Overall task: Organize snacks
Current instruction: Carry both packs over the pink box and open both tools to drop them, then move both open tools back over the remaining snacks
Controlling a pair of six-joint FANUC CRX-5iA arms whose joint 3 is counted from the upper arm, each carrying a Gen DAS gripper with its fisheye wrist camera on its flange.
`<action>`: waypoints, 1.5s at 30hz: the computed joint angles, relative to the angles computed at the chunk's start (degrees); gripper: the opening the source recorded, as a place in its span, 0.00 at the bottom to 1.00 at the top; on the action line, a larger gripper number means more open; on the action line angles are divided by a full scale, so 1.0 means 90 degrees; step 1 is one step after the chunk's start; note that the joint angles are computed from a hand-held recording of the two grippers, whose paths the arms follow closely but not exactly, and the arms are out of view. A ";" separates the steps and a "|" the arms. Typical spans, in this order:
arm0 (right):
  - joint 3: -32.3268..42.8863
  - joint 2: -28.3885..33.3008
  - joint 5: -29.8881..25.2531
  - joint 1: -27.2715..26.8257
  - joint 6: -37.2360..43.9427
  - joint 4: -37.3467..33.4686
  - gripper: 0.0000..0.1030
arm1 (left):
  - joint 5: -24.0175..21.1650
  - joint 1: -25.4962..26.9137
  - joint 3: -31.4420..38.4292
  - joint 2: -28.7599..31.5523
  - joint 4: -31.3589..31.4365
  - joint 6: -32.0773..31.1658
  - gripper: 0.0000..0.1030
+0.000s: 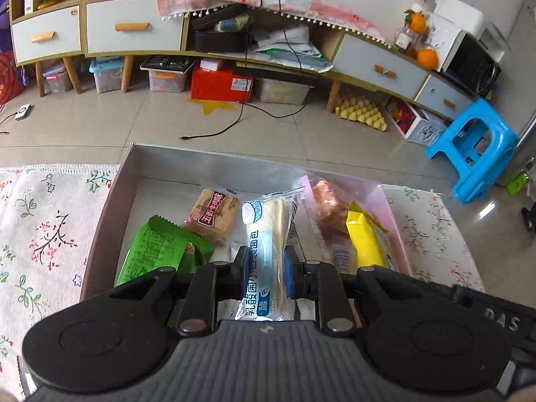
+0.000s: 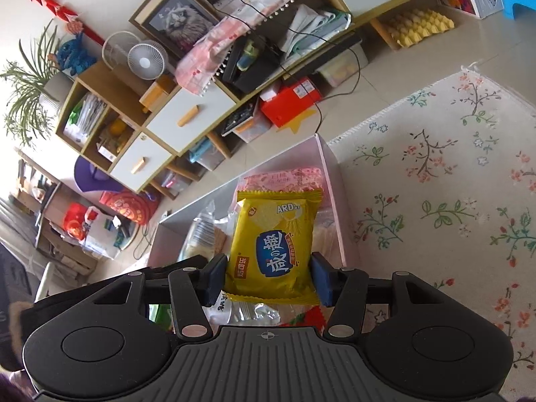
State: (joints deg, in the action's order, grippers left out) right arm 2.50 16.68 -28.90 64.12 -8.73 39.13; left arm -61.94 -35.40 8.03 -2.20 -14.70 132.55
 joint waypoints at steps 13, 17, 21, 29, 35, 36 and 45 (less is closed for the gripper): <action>-0.0257 -0.0107 0.0304 -0.0067 -0.0523 0.0600 0.73 | -0.0069 -0.0103 0.0038 -0.0057 -0.0229 0.0037 0.30; -0.0229 -0.0131 0.0165 -0.0039 -0.0450 0.0506 0.73 | -0.0185 -0.0167 0.0129 -0.0049 -0.0346 0.0098 0.38; -0.0293 -0.0227 0.0106 -0.0029 -0.0497 0.0580 0.73 | -0.0319 -0.0232 0.0183 -0.0098 -0.0394 0.0090 0.48; 0.0080 -0.0267 -0.0661 0.0246 0.0353 0.0079 0.74 | -0.0630 -0.0479 0.0288 -0.0227 -0.0569 0.0068 0.60; 0.0262 -0.0351 -0.1172 0.0478 0.0589 0.0060 0.79 | -0.0797 -0.0685 0.0321 -0.0372 -0.0723 0.0143 0.68; 0.0279 -0.0376 -0.1257 0.0512 0.0639 0.0045 0.79 | -0.0826 -0.0731 0.0326 -0.0398 -0.0766 0.0168 0.70; 0.0471 -0.0527 -0.2125 0.0922 0.0932 0.0031 0.83 | -0.1287 -0.1115 0.0335 -0.0621 -0.1052 0.0388 0.91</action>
